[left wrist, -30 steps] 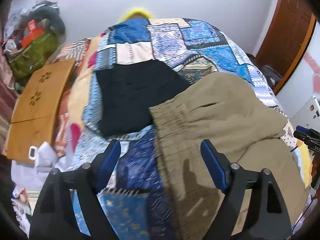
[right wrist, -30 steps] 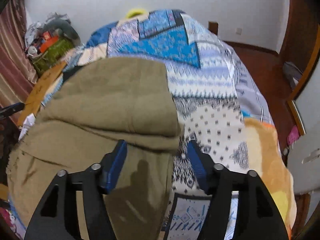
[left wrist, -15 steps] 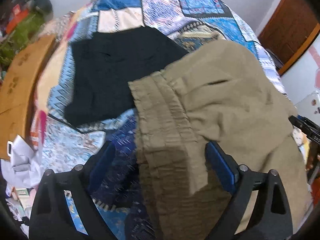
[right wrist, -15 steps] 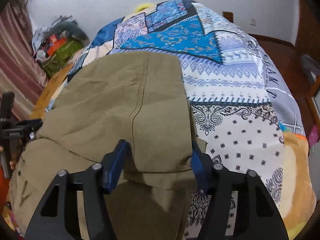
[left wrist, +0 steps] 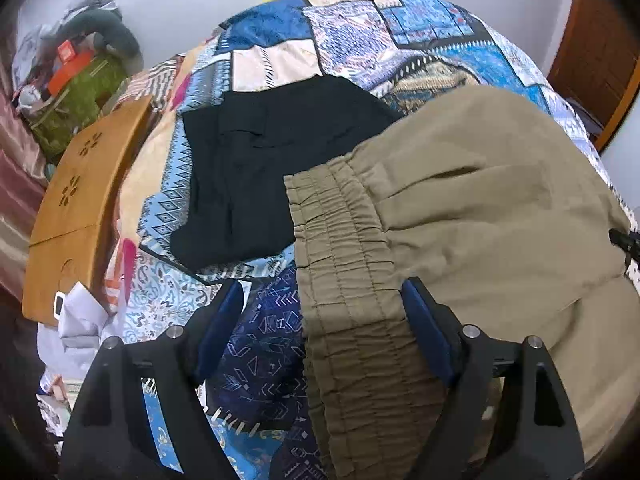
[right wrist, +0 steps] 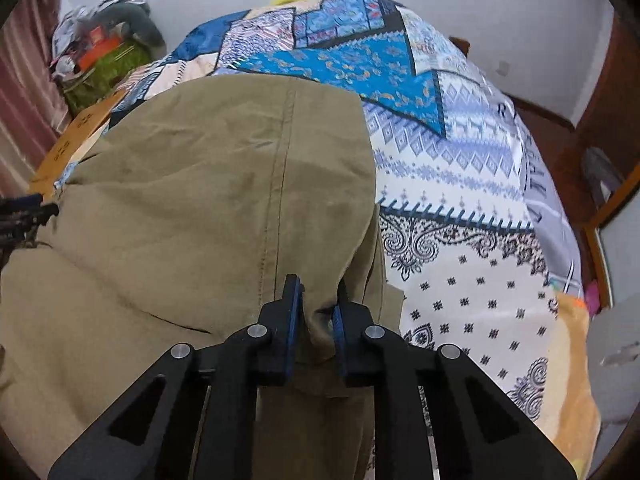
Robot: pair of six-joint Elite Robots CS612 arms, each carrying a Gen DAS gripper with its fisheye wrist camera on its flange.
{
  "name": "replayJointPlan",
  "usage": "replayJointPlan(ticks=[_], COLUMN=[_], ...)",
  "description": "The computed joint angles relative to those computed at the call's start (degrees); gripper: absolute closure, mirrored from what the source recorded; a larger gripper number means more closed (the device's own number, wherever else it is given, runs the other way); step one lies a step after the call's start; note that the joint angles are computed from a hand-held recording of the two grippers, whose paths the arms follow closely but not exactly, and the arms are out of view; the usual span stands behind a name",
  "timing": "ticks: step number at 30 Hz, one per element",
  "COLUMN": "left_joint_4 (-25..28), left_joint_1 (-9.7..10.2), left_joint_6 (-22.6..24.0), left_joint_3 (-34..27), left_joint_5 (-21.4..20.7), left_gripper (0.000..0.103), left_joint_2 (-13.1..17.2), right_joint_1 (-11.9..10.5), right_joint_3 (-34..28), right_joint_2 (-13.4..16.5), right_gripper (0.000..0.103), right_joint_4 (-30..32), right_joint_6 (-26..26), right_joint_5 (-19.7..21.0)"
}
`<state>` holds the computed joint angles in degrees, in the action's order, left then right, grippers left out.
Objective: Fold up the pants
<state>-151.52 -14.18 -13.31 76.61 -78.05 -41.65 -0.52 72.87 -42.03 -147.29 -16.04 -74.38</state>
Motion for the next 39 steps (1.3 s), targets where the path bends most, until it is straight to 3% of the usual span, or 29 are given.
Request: replayJointPlan(ticks=[5,11,17,22,30,36,38,39], left_joint_4=[0.46,-2.15,-0.73,6.12,16.43,19.52,18.51,17.83], left_joint_1=[0.82,2.46,3.59,4.63,5.16,6.17,6.41,6.62], left_joint_6=[2.48,-0.33,-2.39,-4.66,-4.55,-5.04,-4.68,-4.53], left_joint_3=[0.03,0.55,-4.14,-11.54,-21.21,-25.19,-24.9,-24.66], left_joint_5=[-4.14,-9.05,-9.46,-12.84,-17.1,-23.51,-25.23,-26.91], left_gripper=[0.021,0.021,0.016,0.016,0.016,0.011,0.015,0.023], left_joint_2=[-0.89,-2.83,-0.87,3.77,10.56,13.76,13.88,13.91], right_joint_1=[-0.55,-1.5,-2.02,-1.35,-0.16,0.47,0.19,-0.03], right_joint_3=[-1.36,-0.09,-2.19,-8.27,-20.35,-34.58,-38.03,-38.4], right_joint_2=[-0.42,-2.51,-2.23,1.33,9.12,17.28,19.56,19.97], right_gripper=[0.081,0.063,0.044,0.044,0.044,0.044,0.044,0.044], right_joint_4=[4.42,1.66,-1.86,-0.08,8.13,19.36,21.29,21.4], right_joint_6=[0.14,1.22,4.93,6.7,6.61,8.4,11.36,12.7], right_joint_5=[1.81,2.85,5.99,6.05,4.21,3.58,5.91,7.6])
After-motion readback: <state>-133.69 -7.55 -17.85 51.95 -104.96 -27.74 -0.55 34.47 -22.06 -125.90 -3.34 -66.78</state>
